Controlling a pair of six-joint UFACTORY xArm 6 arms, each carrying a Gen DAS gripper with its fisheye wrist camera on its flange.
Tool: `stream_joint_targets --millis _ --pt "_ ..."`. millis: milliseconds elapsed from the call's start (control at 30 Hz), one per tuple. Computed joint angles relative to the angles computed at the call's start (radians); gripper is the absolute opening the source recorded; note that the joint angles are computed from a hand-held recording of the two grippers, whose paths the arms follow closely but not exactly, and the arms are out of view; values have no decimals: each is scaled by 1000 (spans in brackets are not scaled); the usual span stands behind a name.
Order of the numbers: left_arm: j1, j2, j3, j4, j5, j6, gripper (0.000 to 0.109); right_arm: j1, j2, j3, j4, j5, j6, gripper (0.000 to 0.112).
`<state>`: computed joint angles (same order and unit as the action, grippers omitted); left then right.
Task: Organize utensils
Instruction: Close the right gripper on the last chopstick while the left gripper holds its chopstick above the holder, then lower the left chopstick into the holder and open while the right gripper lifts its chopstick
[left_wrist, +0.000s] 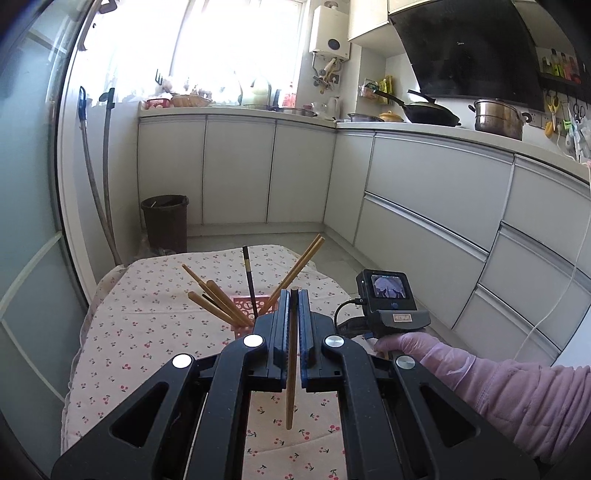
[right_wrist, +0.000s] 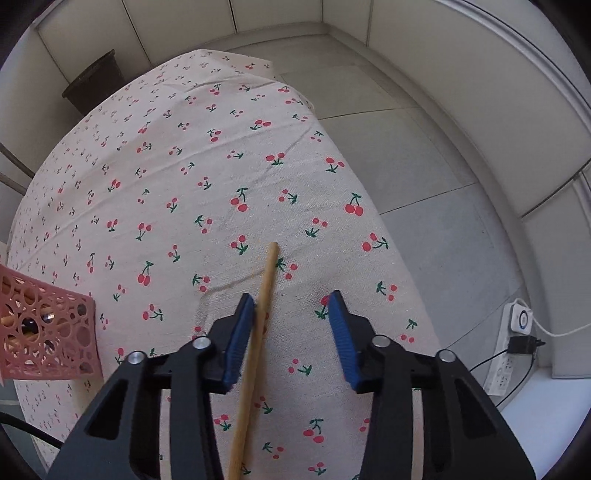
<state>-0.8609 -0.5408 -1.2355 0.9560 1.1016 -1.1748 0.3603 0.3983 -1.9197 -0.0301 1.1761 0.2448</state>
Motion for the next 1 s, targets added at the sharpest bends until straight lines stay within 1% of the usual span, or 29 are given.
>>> stream_joint_targets --millis 67,100,167,267,367,500,700,867,1000 --pt "-12 4 -3 6 12 -3 4 4 -11 22 -18 -23 -13 26" --pt "-19 7 -6 11 19 -6 4 4 -20 37 -8 -38 -25 10" --pt "-34 15 -13 19 37 -9 4 -5 -36 60 43 -49 -42 7" --pt "-39 15 -14 13 49 -4 4 -18 -44 79 120 -66 -61 6" --pt "-38 8 -6 -3 50 -9 4 -32 -125 179 190 -105 -84 6" --pt "-32 -16 7 -14 43 -27 4 -52 -280 322 274 -171 -132 6" --pt "-46 -40 11 -33 61 -51 4 -78 -503 485 345 -257 -211 6" --pt "-72 -40 -14 -47 114 -40 4 -103 -650 596 429 -286 -273 6" --pt "-59 -34 -50 -64 120 -35 4 -127 -706 631 510 -292 -326 6"
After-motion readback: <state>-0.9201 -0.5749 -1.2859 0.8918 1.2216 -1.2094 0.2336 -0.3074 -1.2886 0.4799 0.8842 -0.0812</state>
